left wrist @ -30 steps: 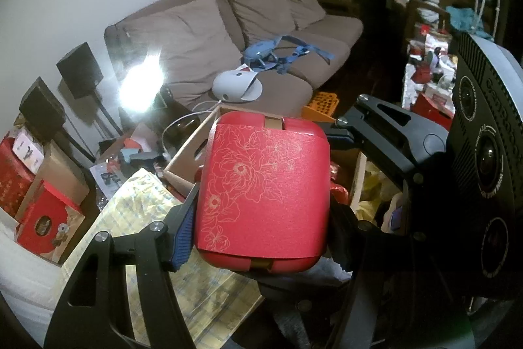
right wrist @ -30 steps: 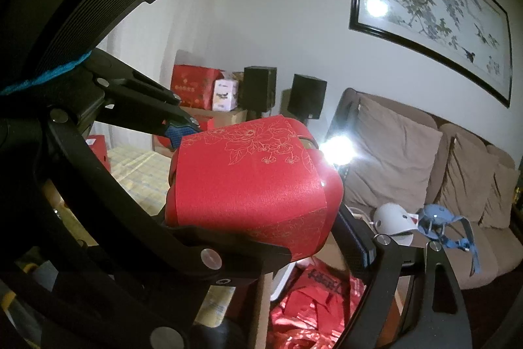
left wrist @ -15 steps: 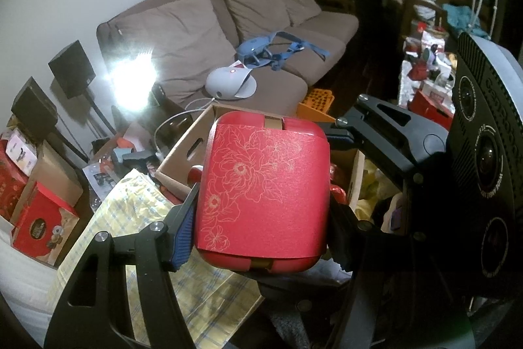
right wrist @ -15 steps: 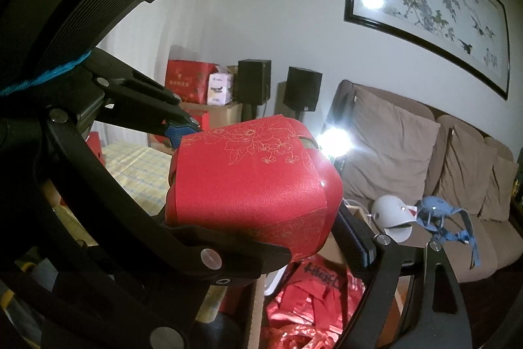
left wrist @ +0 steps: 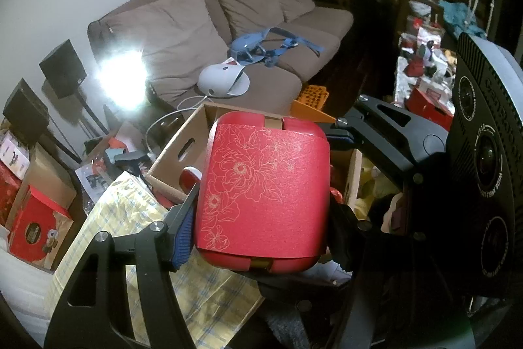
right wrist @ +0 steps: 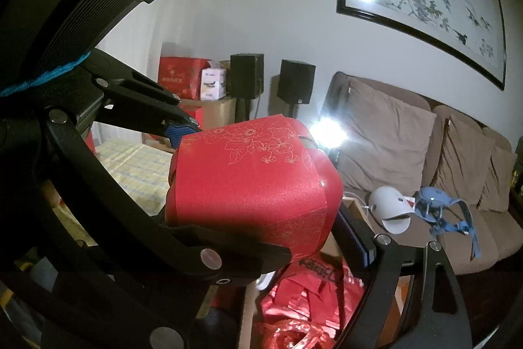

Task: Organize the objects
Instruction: 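Hold the red floral box with both tools and move it above the cardboard box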

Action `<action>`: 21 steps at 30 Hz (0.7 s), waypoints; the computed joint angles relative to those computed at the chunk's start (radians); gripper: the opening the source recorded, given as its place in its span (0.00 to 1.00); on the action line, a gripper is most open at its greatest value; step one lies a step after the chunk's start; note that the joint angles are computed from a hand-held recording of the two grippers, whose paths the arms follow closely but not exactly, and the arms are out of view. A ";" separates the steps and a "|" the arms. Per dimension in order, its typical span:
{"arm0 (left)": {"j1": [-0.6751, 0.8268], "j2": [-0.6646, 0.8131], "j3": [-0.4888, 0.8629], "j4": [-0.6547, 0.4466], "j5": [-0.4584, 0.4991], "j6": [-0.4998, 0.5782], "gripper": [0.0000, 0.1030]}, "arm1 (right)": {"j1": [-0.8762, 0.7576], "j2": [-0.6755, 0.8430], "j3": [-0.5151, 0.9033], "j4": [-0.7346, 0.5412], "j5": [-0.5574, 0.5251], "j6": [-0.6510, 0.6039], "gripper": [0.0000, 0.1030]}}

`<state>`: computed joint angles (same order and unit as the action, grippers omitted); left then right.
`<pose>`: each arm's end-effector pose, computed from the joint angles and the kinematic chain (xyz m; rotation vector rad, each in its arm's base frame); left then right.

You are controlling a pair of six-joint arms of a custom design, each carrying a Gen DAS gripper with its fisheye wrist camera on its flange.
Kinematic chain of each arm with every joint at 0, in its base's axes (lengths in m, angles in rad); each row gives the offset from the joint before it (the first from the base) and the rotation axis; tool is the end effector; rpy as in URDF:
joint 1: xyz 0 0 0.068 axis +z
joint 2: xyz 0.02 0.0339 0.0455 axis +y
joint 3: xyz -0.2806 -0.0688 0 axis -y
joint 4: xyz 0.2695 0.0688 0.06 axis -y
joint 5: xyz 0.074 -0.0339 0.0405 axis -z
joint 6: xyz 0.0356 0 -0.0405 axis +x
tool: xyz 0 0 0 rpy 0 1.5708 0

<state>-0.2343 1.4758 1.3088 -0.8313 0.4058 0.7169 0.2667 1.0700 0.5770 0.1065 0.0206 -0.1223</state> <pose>0.3147 -0.0896 0.3175 1.2670 2.1326 -0.3205 0.2439 0.0659 0.2436 -0.3651 1.9236 0.0749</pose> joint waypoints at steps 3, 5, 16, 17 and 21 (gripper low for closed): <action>-0.005 0.005 -0.001 0.004 -0.004 0.000 0.61 | -0.002 0.010 0.004 -0.004 0.010 -0.001 0.86; -0.014 0.001 -0.009 0.016 -0.017 -0.003 0.61 | 0.008 0.019 0.008 -0.004 0.033 -0.004 0.85; -0.036 0.018 0.005 0.014 -0.021 -0.017 0.62 | -0.033 0.021 0.010 -0.011 -0.007 0.015 0.85; -0.039 0.021 0.008 0.014 -0.022 -0.018 0.61 | -0.034 0.019 0.009 -0.011 -0.006 0.018 0.85; -0.053 0.027 0.014 0.015 -0.027 -0.024 0.62 | -0.049 0.017 0.009 -0.013 -0.015 0.021 0.85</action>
<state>-0.2875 1.5031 1.3232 -0.8163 0.3788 0.6926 0.2174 1.0873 0.5860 0.0934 0.0052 -0.1016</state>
